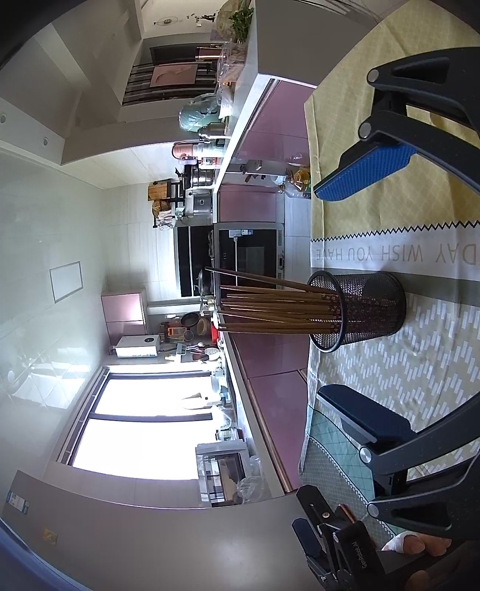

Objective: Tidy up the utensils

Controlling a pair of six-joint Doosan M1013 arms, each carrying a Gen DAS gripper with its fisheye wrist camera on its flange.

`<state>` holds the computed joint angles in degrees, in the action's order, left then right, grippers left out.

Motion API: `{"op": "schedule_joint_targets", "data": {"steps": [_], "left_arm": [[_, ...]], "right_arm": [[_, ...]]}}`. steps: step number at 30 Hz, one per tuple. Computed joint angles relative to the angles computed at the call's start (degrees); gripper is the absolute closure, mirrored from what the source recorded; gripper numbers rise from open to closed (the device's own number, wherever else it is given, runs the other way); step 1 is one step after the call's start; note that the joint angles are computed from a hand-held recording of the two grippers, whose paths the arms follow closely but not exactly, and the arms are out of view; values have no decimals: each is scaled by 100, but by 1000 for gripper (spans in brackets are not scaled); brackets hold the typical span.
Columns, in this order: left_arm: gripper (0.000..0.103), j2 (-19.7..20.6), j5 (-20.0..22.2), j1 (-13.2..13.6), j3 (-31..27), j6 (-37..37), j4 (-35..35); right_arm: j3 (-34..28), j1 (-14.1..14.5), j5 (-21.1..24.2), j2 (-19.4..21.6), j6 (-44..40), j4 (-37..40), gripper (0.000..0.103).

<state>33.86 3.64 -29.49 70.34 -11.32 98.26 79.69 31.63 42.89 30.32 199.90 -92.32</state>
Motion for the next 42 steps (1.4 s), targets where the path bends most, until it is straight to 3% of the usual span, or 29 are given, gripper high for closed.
{"op": "schedule_joint_targets", "data": {"steps": [9, 16, 22, 42], "left_arm": [[6, -2, 7, -3, 2, 74, -88], [6, 9, 33, -14, -12, 853, -892], [6, 11, 28, -13, -17, 992, -1028], [6, -1, 65, -25, 11, 444, -476]], "right_arm": [[-13, -1, 15, 5, 12, 0, 7], [-18, -2, 4, 5, -9, 18, 7], [-22, -1, 13, 7, -4, 11, 7], [31, -15, -20, -33, 106, -62, 7]]}}
